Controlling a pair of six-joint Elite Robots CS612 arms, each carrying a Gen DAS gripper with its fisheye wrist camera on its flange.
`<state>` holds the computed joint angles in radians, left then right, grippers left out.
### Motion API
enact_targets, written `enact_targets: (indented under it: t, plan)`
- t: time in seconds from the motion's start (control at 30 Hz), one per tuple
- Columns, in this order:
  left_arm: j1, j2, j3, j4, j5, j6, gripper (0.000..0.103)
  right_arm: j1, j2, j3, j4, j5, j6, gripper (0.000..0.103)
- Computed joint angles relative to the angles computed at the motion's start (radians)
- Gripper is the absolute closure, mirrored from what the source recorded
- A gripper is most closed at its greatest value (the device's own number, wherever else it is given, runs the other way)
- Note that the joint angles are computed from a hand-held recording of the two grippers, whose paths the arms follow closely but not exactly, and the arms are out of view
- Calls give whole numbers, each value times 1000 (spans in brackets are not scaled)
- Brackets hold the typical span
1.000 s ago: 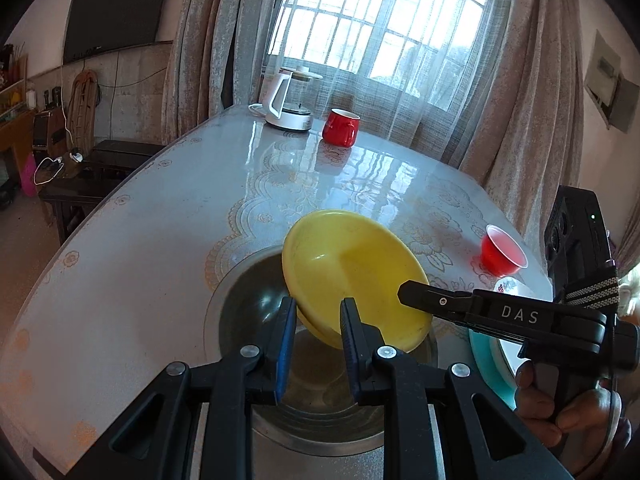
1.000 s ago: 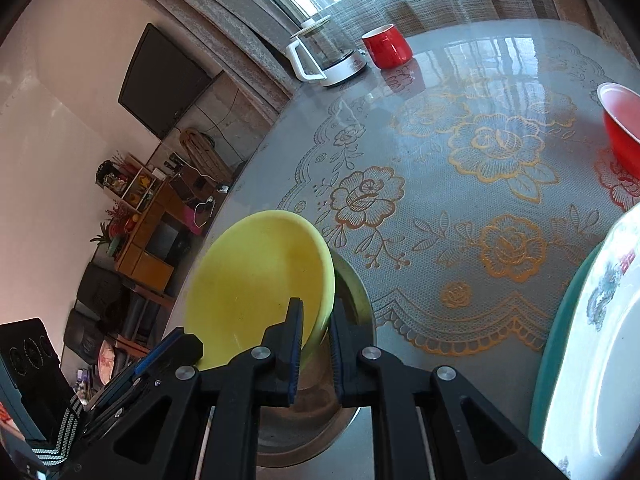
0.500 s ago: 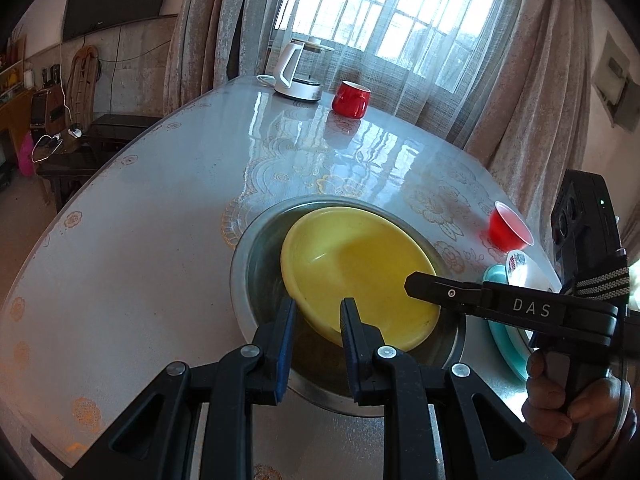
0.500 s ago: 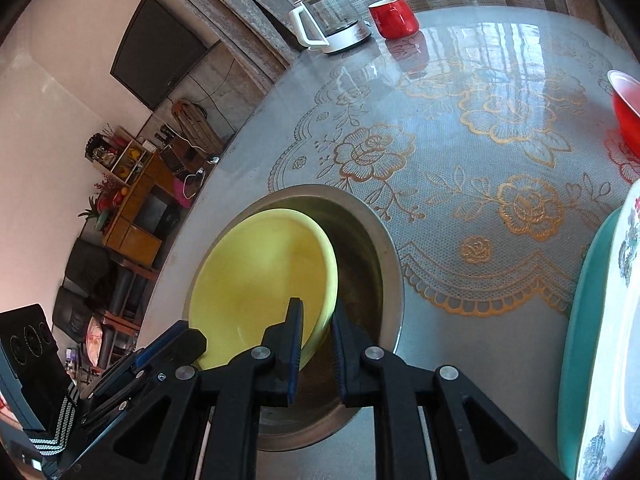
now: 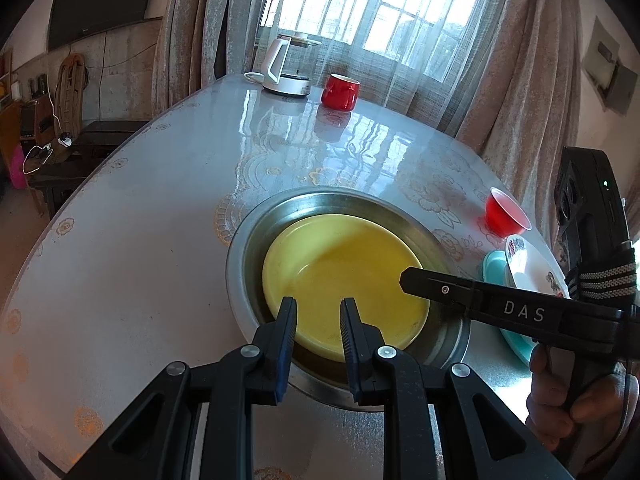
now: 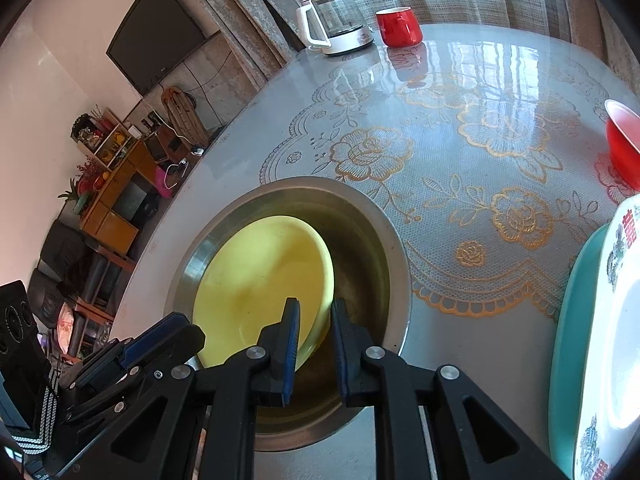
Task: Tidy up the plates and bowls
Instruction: 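Lower the yellow bowl into the steel bowl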
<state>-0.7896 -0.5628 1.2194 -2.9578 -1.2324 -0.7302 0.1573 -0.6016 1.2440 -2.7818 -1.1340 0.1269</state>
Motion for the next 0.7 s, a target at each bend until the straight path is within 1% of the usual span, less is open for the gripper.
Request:
enact_targets:
  t: [0.13, 0.23, 0.3, 0.37, 0.43, 0.47, 0.53, 0.63, 0.7]
  plan:
    - [2, 2, -1, 0, -16, 13, 82, 10, -9, 12, -22, -63, -10, 87]
    - [3, 2, 0, -5, -21, 20, 82, 9, -11, 20, -34, -57, -3, 85]
    - [3, 2, 1, -8, -24, 29, 82, 12, -12, 23, -46, -74, 3, 85]
    - [3, 3, 0, -9, -27, 40, 82, 21, -17, 32, -78, -130, -4, 84]
    - [2, 3, -1, -8, -25, 47, 82, 33, -18, 34, -107, -191, -23, 79]
    - [2, 4, 0, -10, -26, 49, 82, 36, -19, 35, -113, -201, -33, 78]
    - [3, 3, 2, -14, -30, 50, 82, 37, -20, 36, -113, -196, -40, 78]
    - [4, 3, 3, -16, -32, 52, 82, 45, -20, 36, -115, -242, -52, 78]
    - [4, 3, 4, -18, -33, 53, 80, 44, -21, 39, -112, -245, -45, 78]
